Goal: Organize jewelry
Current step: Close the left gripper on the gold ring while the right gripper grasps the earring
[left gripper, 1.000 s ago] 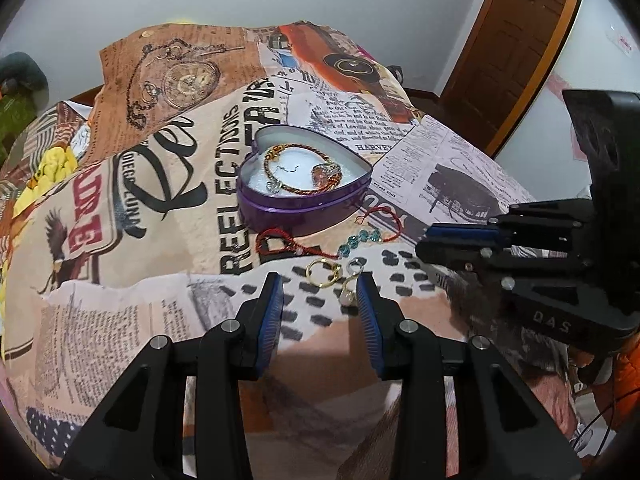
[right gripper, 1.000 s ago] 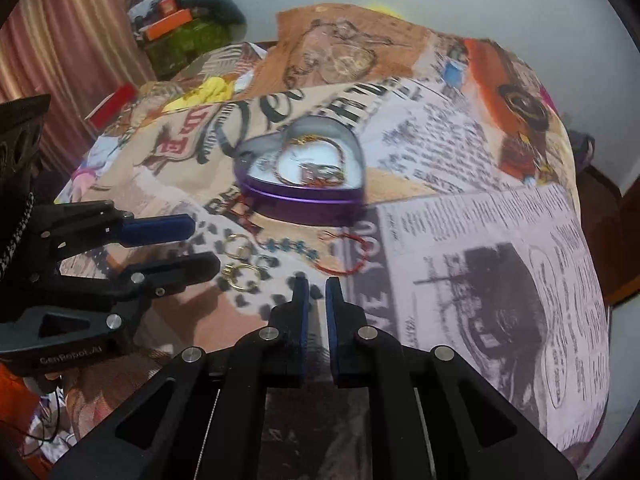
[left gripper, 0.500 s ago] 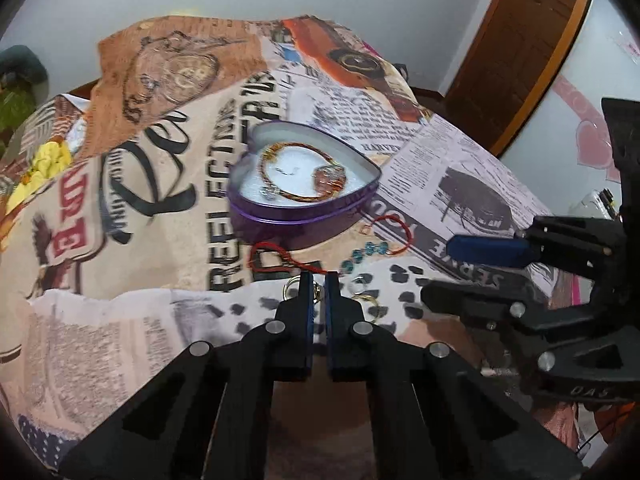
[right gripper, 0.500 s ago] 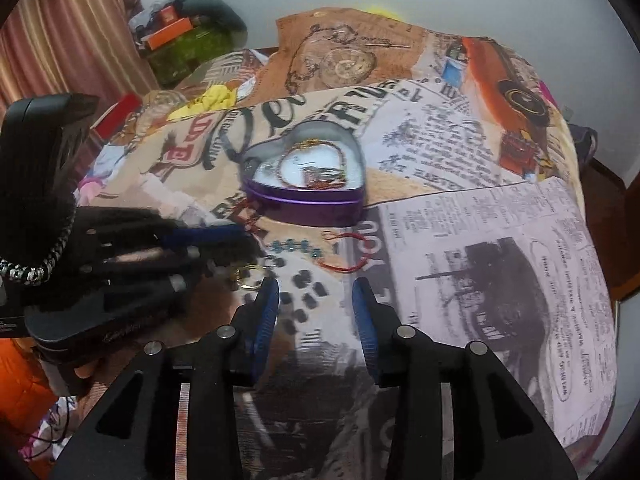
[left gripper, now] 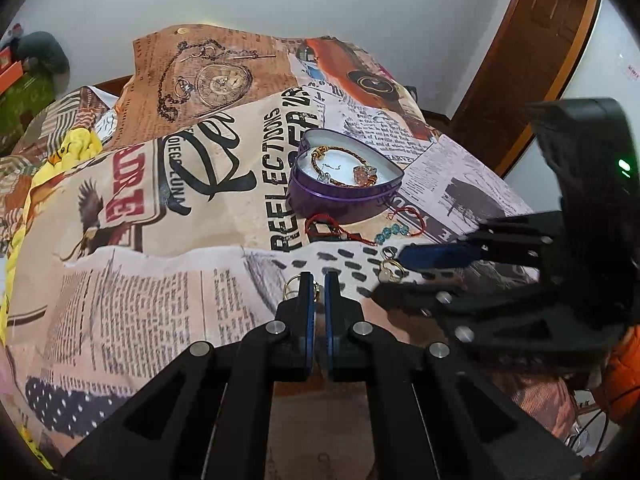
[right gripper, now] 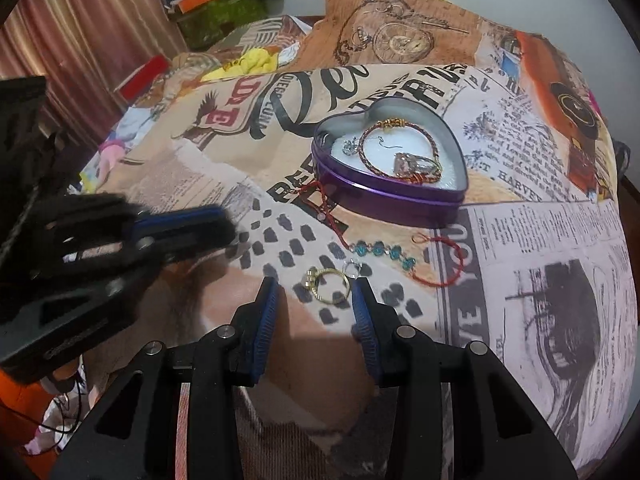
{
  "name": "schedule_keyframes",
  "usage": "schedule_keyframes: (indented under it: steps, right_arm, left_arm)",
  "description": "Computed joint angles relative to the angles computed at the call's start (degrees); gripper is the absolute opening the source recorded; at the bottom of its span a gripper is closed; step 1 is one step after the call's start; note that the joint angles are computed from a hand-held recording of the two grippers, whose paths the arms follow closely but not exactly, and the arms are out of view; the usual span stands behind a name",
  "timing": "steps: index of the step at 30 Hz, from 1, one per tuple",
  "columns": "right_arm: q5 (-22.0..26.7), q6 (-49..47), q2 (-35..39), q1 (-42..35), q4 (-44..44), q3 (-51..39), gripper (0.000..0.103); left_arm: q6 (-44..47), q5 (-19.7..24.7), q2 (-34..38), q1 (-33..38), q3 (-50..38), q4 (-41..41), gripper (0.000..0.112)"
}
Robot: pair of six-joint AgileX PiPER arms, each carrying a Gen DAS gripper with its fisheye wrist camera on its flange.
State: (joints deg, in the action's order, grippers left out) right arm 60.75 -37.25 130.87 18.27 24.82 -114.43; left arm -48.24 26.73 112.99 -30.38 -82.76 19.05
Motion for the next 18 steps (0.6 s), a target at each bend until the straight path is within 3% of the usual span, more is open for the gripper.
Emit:
schedule_keyframes:
  steps: [2, 7, 9, 18]
  right_arm:
    - [-0.6, 0.2, 0.3, 0.5, -0.8, -0.2, 0.023]
    - [-2.3, -0.6, -0.8, 0.7, -0.7, 1.7, 0.022]
    - [-2.4, -0.7, -1.1, 0.6, -0.3, 2.0, 0.008]
    - [-5.7, -2.1, -3.6, 0.0, 1.4, 5.7, 0.008]
  left_arm:
    - [-0.5, -0.7, -0.5, -0.2, 0.9, 0.4, 0.003]
    - [-1.3, -0.7, -0.7, -0.8, 1.1, 1.3, 0.003]
    - [-1.5, -0.6, -0.9, -0.9, 1.0, 1.5, 0.003]
    - [-4.4, 1.6, -1.9, -1.8, -0.5, 5.4, 0.003]
